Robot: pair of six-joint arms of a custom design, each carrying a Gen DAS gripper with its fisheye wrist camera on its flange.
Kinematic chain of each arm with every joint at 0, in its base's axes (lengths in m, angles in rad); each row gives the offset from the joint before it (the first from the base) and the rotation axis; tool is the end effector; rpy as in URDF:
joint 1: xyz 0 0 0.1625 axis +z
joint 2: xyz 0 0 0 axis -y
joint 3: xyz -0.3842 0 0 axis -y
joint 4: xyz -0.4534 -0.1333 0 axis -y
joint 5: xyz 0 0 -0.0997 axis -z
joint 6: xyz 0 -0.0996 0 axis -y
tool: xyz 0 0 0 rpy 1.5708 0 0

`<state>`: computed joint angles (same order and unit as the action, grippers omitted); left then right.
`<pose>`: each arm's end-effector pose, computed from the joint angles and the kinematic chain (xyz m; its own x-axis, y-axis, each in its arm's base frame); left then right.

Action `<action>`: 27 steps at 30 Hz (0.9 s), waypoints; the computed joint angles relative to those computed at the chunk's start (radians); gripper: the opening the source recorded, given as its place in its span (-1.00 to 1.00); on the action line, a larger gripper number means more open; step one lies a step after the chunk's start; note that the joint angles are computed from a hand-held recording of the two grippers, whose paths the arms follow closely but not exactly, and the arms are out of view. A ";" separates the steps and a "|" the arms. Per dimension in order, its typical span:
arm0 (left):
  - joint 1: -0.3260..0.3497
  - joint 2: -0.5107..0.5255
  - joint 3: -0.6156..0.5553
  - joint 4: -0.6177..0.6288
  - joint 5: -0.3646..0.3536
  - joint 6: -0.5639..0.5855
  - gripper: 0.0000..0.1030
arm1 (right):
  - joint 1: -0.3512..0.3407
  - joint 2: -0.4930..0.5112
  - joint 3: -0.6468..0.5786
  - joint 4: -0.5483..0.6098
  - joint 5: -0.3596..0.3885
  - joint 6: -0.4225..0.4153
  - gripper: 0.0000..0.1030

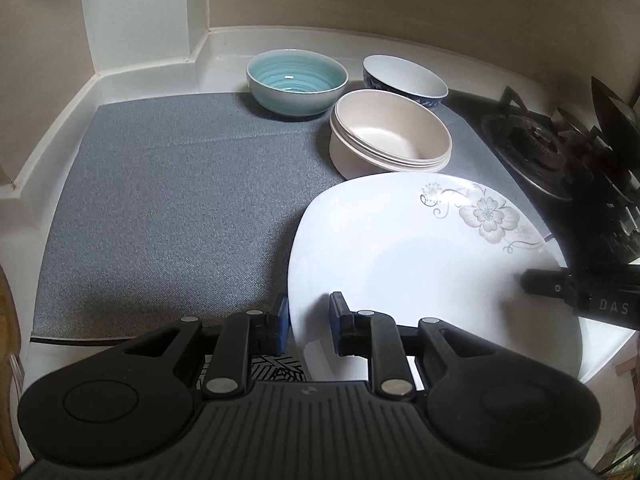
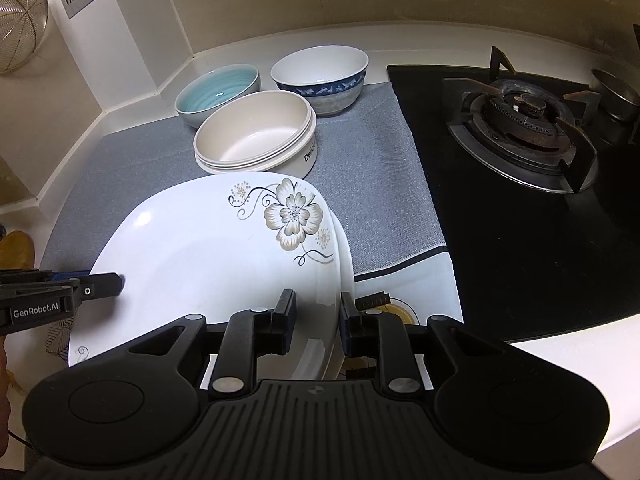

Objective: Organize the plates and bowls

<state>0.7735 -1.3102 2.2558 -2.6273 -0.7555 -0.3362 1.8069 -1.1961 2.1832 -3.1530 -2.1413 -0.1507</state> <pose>-0.1932 -0.4763 0.1093 -0.7412 0.1809 -0.6464 0.4942 0.7987 -0.3432 0.1990 -0.4870 0.1282 -0.8499 -0.0245 0.5263 -0.3250 0.8106 -0.4871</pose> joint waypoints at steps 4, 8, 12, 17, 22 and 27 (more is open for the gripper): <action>-0.001 0.001 0.002 -0.009 0.002 0.006 -0.55 | 0.000 0.003 0.002 -0.015 0.001 -0.003 -0.52; -0.003 0.002 0.002 -0.008 0.002 0.004 -0.55 | -0.004 0.008 0.005 -0.040 0.004 -0.007 -0.50; 0.000 0.000 0.002 -0.014 -0.002 0.012 -0.55 | -0.008 0.003 0.011 -0.046 0.011 0.008 -0.50; 0.001 0.001 0.005 -0.028 -0.006 0.020 -0.52 | -0.023 -0.016 0.018 -0.045 0.037 0.058 -0.49; 0.004 -0.002 0.006 -0.028 -0.010 0.021 -0.52 | -0.025 -0.028 0.015 -0.049 0.026 0.069 -0.47; 0.006 -0.016 0.008 -0.024 -0.015 0.006 -0.52 | -0.025 -0.031 0.009 -0.019 0.027 0.057 -0.47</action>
<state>0.7794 -1.3258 2.2636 -2.6511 -0.7708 -0.3297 1.7818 -1.2275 2.1918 -3.1723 -2.1144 -0.0934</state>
